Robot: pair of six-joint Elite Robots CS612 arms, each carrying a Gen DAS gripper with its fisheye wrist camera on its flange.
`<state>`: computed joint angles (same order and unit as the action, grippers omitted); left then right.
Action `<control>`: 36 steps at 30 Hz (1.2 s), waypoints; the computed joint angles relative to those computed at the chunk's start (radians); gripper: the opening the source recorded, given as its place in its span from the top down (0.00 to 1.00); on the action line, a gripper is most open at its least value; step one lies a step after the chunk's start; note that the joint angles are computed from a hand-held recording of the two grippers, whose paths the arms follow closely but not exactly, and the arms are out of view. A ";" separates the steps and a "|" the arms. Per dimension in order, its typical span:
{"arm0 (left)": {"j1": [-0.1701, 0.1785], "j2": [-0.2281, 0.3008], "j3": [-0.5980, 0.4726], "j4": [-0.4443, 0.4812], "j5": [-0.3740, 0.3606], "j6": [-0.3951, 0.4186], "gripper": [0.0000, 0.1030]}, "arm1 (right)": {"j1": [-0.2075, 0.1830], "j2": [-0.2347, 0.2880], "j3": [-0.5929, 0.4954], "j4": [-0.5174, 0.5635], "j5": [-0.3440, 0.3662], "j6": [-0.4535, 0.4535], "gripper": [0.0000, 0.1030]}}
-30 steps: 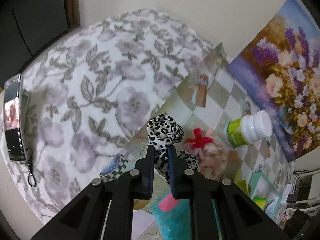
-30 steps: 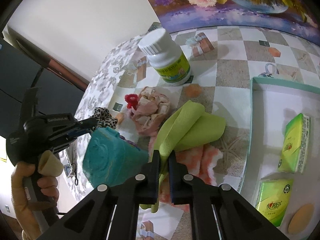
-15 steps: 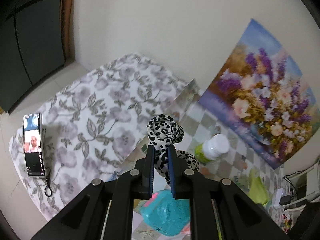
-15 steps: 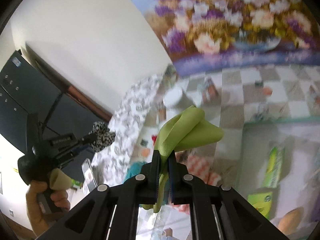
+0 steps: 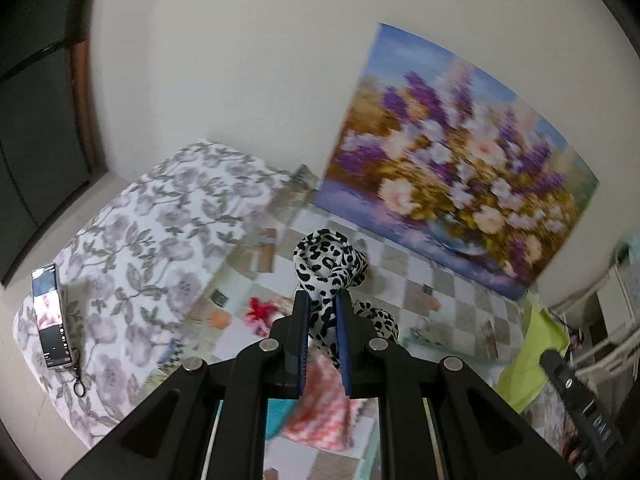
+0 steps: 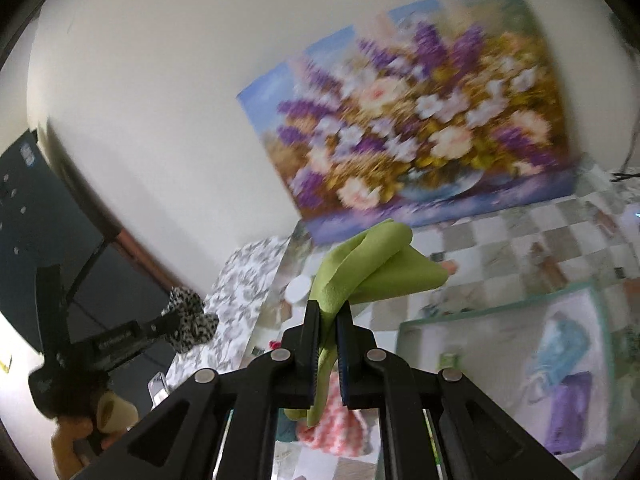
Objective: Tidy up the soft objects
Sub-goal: 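Lift and carry the scrunchie with left while right carries the green cloth to the tray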
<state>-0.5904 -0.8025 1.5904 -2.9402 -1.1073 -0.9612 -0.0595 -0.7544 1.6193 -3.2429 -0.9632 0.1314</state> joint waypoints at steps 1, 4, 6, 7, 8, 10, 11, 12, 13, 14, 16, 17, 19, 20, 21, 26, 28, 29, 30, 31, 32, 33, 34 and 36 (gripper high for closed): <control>-0.005 0.005 -0.009 0.005 -0.005 0.010 0.87 | -0.003 -0.003 0.005 -0.010 -0.016 0.005 0.92; -0.016 0.016 -0.029 0.025 -0.017 0.028 0.87 | -0.012 -0.014 0.020 -0.032 -0.075 0.010 0.92; -0.023 0.022 -0.041 0.037 -0.024 0.034 0.87 | -0.023 -0.018 0.028 -0.037 -0.096 0.024 0.92; -0.027 0.026 -0.048 0.043 -0.027 0.038 0.87 | -0.028 -0.019 0.031 -0.039 -0.105 0.031 0.92; -0.030 0.030 -0.055 0.049 -0.030 0.040 0.87 | -0.032 -0.020 0.033 -0.041 -0.114 0.035 0.92; -0.034 0.038 -0.068 0.059 -0.038 0.045 0.87 | -0.038 -0.022 0.038 -0.045 -0.152 0.041 0.92; -0.036 0.042 -0.075 0.064 -0.043 0.049 0.87 | -0.040 -0.026 0.041 -0.043 -0.188 0.038 0.92; -0.039 0.048 -0.084 0.070 -0.050 0.053 0.87 | -0.042 -0.028 0.044 -0.041 -0.206 0.037 0.92; -0.041 0.055 -0.094 0.077 -0.059 0.057 0.87 | -0.046 -0.030 0.047 -0.040 -0.224 0.039 0.92; -0.042 0.062 -0.105 0.084 -0.070 0.063 0.87 | -0.051 -0.030 0.048 -0.038 -0.238 0.043 0.92; -0.046 0.077 -0.127 0.099 -0.091 0.072 0.87 | -0.058 -0.031 0.050 -0.034 -0.255 0.046 0.92; -0.047 0.085 -0.138 0.108 -0.103 0.076 0.87 | -0.062 -0.030 0.049 -0.026 -0.270 0.046 0.92; -0.049 0.098 -0.157 0.126 -0.119 0.080 0.87 | -0.067 -0.030 0.050 -0.016 -0.284 0.046 0.92; -0.050 0.104 -0.167 0.134 -0.125 0.081 0.87 | -0.070 -0.030 0.050 -0.009 -0.288 0.045 0.92; -0.051 0.112 -0.179 0.144 -0.132 0.082 0.87 | -0.073 -0.029 0.050 -0.005 -0.290 0.044 0.92; -0.053 0.143 -0.224 0.182 -0.162 0.086 0.87 | -0.082 -0.024 0.047 0.013 -0.304 0.039 0.92; -0.053 0.154 -0.240 0.196 -0.168 0.089 0.87 | -0.085 -0.020 0.044 0.022 -0.307 0.039 0.92; -0.051 0.162 -0.251 0.208 -0.176 0.091 0.87 | -0.086 -0.019 0.043 0.026 -0.314 0.039 0.92; -0.048 0.166 -0.257 0.216 -0.185 0.090 0.87 | -0.087 -0.017 0.042 0.029 -0.322 0.040 0.92; -0.045 0.172 -0.263 0.223 -0.196 0.086 0.87 | -0.089 -0.017 0.041 0.031 -0.329 0.044 0.92; -0.041 0.179 -0.270 0.231 -0.206 0.079 0.87 | -0.090 -0.016 0.040 0.032 -0.333 0.047 0.92; -0.039 0.184 -0.276 0.237 -0.212 0.076 0.87 | -0.091 -0.015 0.039 0.033 -0.336 0.048 0.92; -0.036 0.191 -0.283 0.243 -0.220 0.073 0.87 | -0.091 -0.013 0.037 0.037 -0.339 0.045 0.92; -0.032 0.203 -0.295 0.255 -0.236 0.072 0.87 | -0.086 -0.005 0.026 0.052 -0.348 0.029 0.92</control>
<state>-0.6225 -0.5993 1.2949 -2.6856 -1.3429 -0.8892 -0.1455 -0.7595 1.6455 -3.1908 -1.3111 0.1600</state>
